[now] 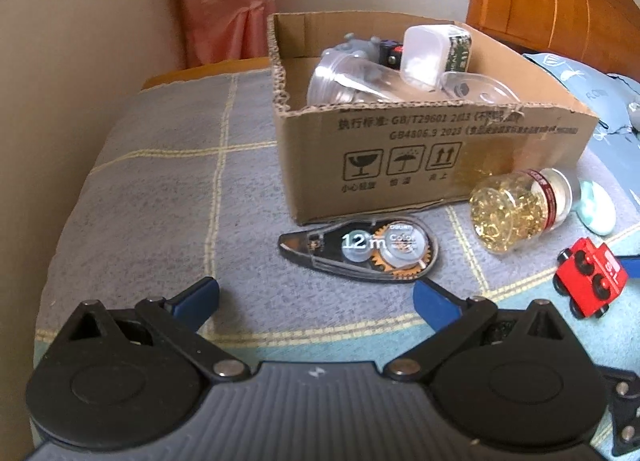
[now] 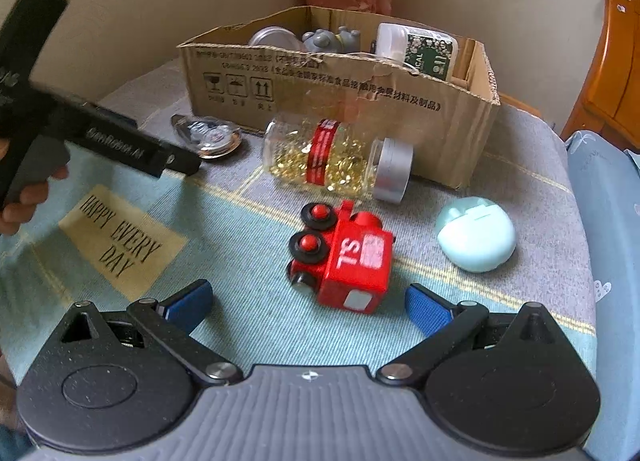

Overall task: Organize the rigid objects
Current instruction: 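Grasp the tape dispenser with the left tool while the right tool grasps the red train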

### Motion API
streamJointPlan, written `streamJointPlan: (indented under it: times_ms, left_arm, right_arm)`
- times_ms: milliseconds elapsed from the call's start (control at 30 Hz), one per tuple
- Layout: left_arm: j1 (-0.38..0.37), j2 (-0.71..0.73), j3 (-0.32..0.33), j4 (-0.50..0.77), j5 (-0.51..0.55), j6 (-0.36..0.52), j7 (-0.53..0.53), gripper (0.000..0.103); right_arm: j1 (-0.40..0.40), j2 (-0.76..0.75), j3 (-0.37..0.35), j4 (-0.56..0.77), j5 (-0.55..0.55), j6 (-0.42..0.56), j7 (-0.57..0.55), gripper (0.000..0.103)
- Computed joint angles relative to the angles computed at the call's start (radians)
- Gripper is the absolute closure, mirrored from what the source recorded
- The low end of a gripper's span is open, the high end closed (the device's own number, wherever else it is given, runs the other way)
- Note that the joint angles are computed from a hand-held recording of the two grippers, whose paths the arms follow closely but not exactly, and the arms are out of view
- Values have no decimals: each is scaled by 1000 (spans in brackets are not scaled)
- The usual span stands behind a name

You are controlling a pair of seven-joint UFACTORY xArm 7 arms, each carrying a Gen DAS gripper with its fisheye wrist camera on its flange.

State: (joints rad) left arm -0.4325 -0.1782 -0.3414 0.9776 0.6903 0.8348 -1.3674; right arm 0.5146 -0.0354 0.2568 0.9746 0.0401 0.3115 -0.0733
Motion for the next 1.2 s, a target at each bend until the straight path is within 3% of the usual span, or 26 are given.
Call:
streamJointPlan:
  times_ms: [167, 767, 1033, 1200]
  left_arm:
    - [-5, 28, 1, 30, 2, -2, 15, 1]
    - [-34, 100, 35, 94, 69, 8, -47, 4]
    - [-48, 99, 48, 96, 72, -8, -11, 13]
    - [-40, 80, 50, 77, 46, -31, 28, 14]
  right_arm:
    - [0, 47, 4, 66, -89, 37, 98, 0]
    - [23, 108, -11, 116, -195, 12, 217, 0]
    - [22, 118, -28, 137, -266, 10, 292, 23]
    - [8, 113, -18, 134, -214, 4, 232, 41]
